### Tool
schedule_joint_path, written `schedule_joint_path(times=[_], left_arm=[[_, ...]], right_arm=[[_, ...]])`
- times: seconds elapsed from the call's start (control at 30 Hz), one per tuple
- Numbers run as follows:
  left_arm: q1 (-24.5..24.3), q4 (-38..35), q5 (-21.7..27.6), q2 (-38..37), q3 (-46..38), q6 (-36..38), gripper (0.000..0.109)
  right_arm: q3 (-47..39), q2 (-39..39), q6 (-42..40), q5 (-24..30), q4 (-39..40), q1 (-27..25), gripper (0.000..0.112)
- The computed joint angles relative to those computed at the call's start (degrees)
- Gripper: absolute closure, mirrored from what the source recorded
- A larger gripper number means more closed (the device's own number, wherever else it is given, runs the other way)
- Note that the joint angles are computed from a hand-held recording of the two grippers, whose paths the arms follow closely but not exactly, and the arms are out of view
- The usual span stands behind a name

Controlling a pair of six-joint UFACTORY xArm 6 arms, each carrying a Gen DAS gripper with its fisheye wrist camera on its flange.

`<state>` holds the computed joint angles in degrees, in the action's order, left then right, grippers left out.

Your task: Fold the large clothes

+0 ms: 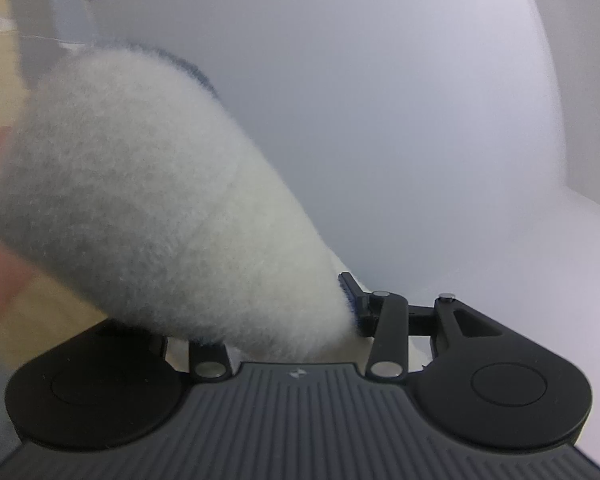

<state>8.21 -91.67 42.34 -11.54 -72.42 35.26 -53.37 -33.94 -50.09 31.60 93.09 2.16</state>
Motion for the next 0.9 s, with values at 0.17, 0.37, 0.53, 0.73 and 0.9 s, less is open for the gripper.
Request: schedule_joint_path(times=[0.17, 0.37, 0.53, 0.73, 0.9], left_arm=[[-6.8, -2.3, -2.2, 5.7, -5.7, 0.4, 0.06], [-13.1, -1.5, -2.4, 16.1, -12.6, -0.3, 0.06], [-16.4, -1.2, -1.9, 26.1, -19.4, 1.5, 0.06], [-17.5, 3.4, -1.8, 36.9, -27.7, -0.2, 0.06], [-20.0, 10.2, -4.6, 43.5, -32.8, -2.6, 0.06]], right_arm=[[-3.6, 2.6, -2.6, 0.1, 2.2, -3.7, 0.053], [-3.3, 5.9, -6.2, 0.5, 5.4, -10.6, 0.053], [-4.6, 12.0, -10.0, 1.4, 9.0, -15.5, 0.053], [-7.3, 20.7, -11.8, 0.2, 14.4, -17.3, 0.053], [-7.9, 26.7, -10.4, -1.2, 17.2, -16.8, 0.053]])
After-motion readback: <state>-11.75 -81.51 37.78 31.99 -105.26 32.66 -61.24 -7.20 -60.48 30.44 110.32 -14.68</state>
